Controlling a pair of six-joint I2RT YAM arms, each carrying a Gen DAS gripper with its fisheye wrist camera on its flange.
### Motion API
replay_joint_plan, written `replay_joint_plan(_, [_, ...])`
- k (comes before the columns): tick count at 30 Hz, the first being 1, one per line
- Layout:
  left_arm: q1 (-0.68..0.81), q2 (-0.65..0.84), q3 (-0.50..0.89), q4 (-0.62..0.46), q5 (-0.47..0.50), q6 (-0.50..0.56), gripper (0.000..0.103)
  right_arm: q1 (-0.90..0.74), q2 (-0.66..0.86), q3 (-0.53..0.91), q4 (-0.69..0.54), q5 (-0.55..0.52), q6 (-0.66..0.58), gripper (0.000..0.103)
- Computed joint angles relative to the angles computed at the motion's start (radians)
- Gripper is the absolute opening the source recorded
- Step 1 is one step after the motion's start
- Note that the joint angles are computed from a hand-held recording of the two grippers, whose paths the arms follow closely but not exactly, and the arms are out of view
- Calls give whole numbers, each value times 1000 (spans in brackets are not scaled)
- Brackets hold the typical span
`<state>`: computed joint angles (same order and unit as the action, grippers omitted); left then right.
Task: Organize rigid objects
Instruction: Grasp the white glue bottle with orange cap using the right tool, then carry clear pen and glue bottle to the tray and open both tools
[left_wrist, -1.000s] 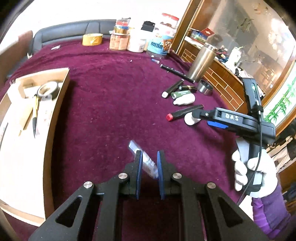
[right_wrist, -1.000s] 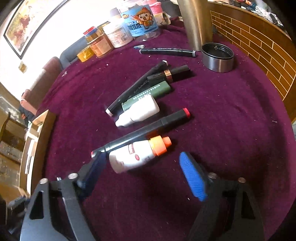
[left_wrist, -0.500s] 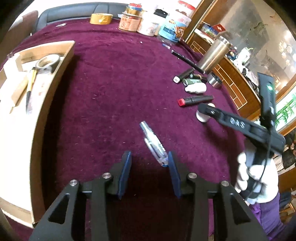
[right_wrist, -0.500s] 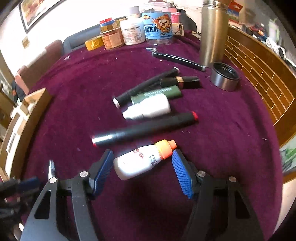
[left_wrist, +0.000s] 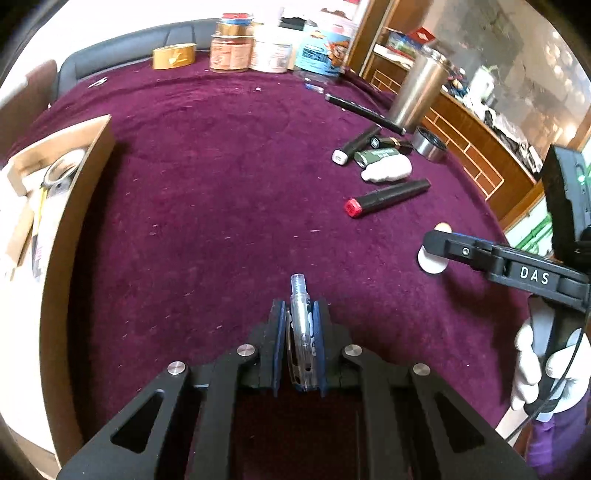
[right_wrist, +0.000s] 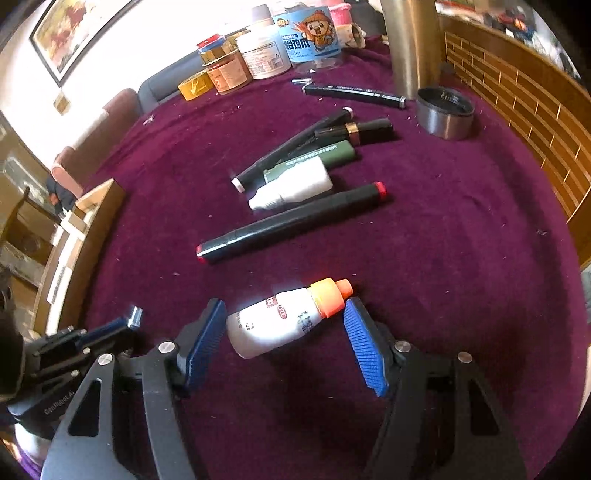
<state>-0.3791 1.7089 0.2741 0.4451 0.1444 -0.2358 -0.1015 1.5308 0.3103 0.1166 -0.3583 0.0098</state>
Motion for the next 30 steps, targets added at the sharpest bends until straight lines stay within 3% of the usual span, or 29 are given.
replay_joint_plan(4, [58, -36, -36, 11, 54, -5, 12, 13, 20, 9, 16, -23, 74, 69])
replay_joint_plan(10, [93, -224, -107, -44, 99, -5, 12, 194, 43, 26, 67, 177, 148, 69])
replay_joint_plan(11, [102, -263, -117, -61, 107, -2, 12, 212, 50, 27, 75, 196, 144, 64])
replay_joint_plan(12, [115, -301, -127, -80, 118, 2, 12, 249, 59, 27, 95, 232, 141, 45])
replay_joint_plan(14, [148, -369, -146, -115, 144, 16, 12, 319, 70, 21, 122, 321, 137, 26])
replay_joint_plan(18, [249, -466, -164, -188, 211, 61, 12, 350, 74, 15, 138, 355, 130, 19])
replay_joint_plan(24, [542, -582, -166, -347, 392, 199, 12, 298, 25, -11, 132, 258, 127, 18])
replay_joint_plan(30, [896, -570, -109, -531, 597, 443, 12, 277, -88, -34, 87, 146, 150, 18])
